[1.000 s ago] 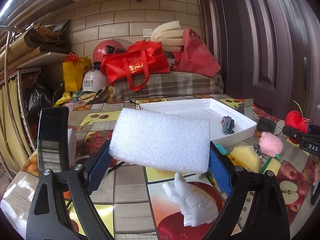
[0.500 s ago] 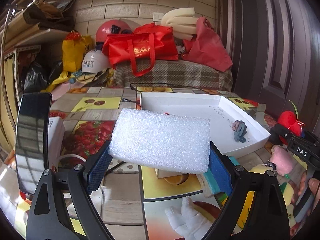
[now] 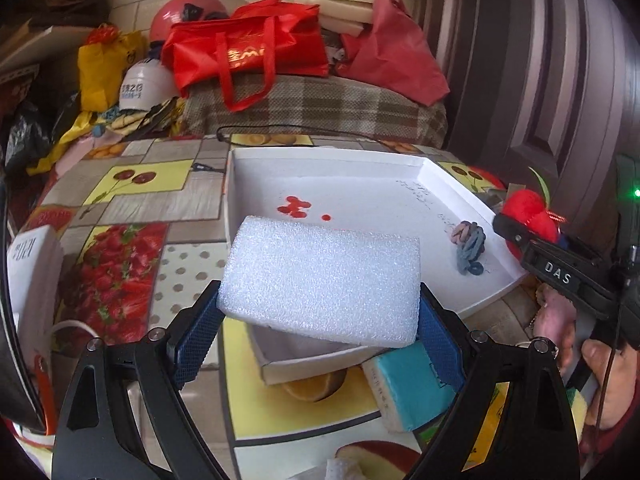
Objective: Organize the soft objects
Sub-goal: 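Lower foam block into tray with left tool while right tool releases apple plush, then open both tools and pull them back to the pile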
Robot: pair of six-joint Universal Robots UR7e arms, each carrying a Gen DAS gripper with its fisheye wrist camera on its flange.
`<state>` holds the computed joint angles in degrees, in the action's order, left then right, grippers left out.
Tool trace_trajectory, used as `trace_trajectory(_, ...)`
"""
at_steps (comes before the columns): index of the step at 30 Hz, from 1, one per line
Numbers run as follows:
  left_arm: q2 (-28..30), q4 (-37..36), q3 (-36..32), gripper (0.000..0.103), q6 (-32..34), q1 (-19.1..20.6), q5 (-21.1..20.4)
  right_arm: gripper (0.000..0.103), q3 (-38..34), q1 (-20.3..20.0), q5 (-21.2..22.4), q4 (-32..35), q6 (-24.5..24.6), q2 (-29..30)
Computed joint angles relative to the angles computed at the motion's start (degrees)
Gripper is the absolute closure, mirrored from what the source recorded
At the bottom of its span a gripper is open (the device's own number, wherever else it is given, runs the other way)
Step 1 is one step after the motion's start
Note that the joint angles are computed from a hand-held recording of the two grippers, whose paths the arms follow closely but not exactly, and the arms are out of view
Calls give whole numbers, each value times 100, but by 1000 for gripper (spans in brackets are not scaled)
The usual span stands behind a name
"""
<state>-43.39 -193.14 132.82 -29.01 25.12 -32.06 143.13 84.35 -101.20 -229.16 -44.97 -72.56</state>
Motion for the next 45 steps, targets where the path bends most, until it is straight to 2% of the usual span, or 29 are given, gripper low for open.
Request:
trace_trajectory(6, 523, -139, -620, 11, 1042, 53, 277, 40, -273, 240, -224, 197, -184, 288)
trace_trajectory(9, 658, -252, -792, 11, 1177, 123, 525, 40, -462, 353, -438, 308, -147, 434)
trace_trajectory(11, 648, -132, -811, 11, 985, 145, 694, 37, -588, 417, -624, 426, -124, 514)
trace_trajectory(13, 625, -225, -752, 9, 912, 146, 728, 27, -665, 467, -772, 547, -137, 556)
trace_trajectory(14, 618, -240, -737, 0, 870, 147, 760, 14, -645, 460, -735, 516, -157, 551)
trace_trajectory(15, 618, -241, -732, 0, 835, 144, 782, 3, -619, 454, -682, 478, -179, 541)
trace_trajectory(16, 625, -210, -737, 0, 788, 138, 832, 0, -594, 444, -638, 402, -208, 547)
trace_trajectory(21, 760, -597, -682, 0, 876, 13, 1158, 0, -536, 439, -566, -11, -311, 624)
trace_trajectory(27, 780, -786, -643, 0, 854, -12, 1263, 0, -466, 420, -415, -436, -385, 692)
trace_trajectory(33, 850, -1212, -535, 0, 724, -107, 1545, 0, -287, 299, -76, -1282, -278, 772)
trace_trajectory(37, 746, -969, -401, 0, 301, -151, 1647, 0, -115, 148, 130, -1746, 26, 706)
trace_trajectory(45, 580, -311, -107, 0, -546, -371, 1898, 0, 202, 101, 237, -2182, -82, 744)
